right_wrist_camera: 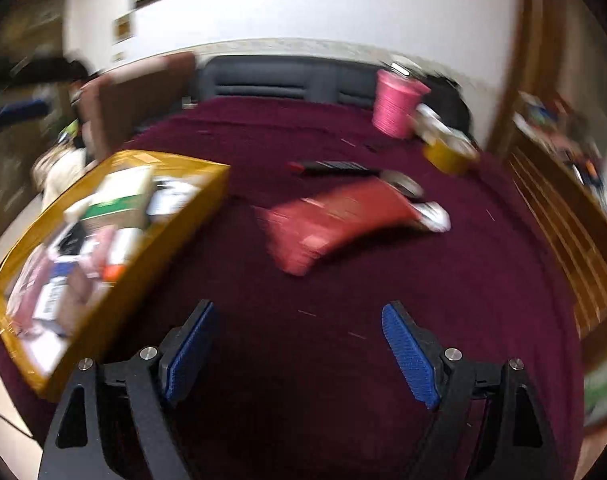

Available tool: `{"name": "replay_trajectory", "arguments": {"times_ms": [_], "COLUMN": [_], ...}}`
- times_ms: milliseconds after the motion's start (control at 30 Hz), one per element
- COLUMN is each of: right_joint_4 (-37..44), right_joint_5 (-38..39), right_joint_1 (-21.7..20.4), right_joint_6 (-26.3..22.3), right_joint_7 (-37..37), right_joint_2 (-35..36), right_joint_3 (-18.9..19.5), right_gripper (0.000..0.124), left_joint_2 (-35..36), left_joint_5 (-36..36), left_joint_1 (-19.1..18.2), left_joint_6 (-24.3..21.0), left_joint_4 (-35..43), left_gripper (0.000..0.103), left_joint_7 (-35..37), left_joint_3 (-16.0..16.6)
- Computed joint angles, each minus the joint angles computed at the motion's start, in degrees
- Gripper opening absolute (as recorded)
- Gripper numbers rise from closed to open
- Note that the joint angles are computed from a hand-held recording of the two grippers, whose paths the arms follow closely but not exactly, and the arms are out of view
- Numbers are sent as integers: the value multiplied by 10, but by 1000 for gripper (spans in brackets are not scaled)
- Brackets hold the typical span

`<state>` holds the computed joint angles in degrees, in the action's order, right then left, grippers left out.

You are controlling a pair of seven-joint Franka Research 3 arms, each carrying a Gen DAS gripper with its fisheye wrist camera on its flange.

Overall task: Organize objects
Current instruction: 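Withdraw both grippers from the tray toward the red pouch, then lower the left gripper over the red foil pouch while the right gripper approaches the white-blue box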

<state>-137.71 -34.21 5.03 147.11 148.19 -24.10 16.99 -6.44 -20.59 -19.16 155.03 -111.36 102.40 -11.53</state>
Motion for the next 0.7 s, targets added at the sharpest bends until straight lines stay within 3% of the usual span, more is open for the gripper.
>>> {"name": "replay_trajectory", "arguments": {"times_ms": [233,467,600,700], "right_joint_4": [-71,-89,-100,-116], "right_joint_5": [71,164,182,178], "right_joint_1": [-48,-112,-163,-220], "right_joint_6": [43,165,239,258], "right_joint_7": [-14,-31,-29,-9], "right_joint_2": [-47,-16,2,-4], "right_joint_3": [-60,-91,-69,-18], "right_gripper": [88,88,89,90], "left_joint_2": [87,173,214,250], "left_joint_5": [108,245,342,387], "left_joint_1": [-17,-49,-71,-82], "left_joint_6": [-73,-88,-71,-70], "left_joint_4": [79,142,175,213], "left_gripper": [96,96,96,96], "left_joint_7": [-62,-138,-179,-183], "left_joint_3": [-46,-64,-54,-49]}}
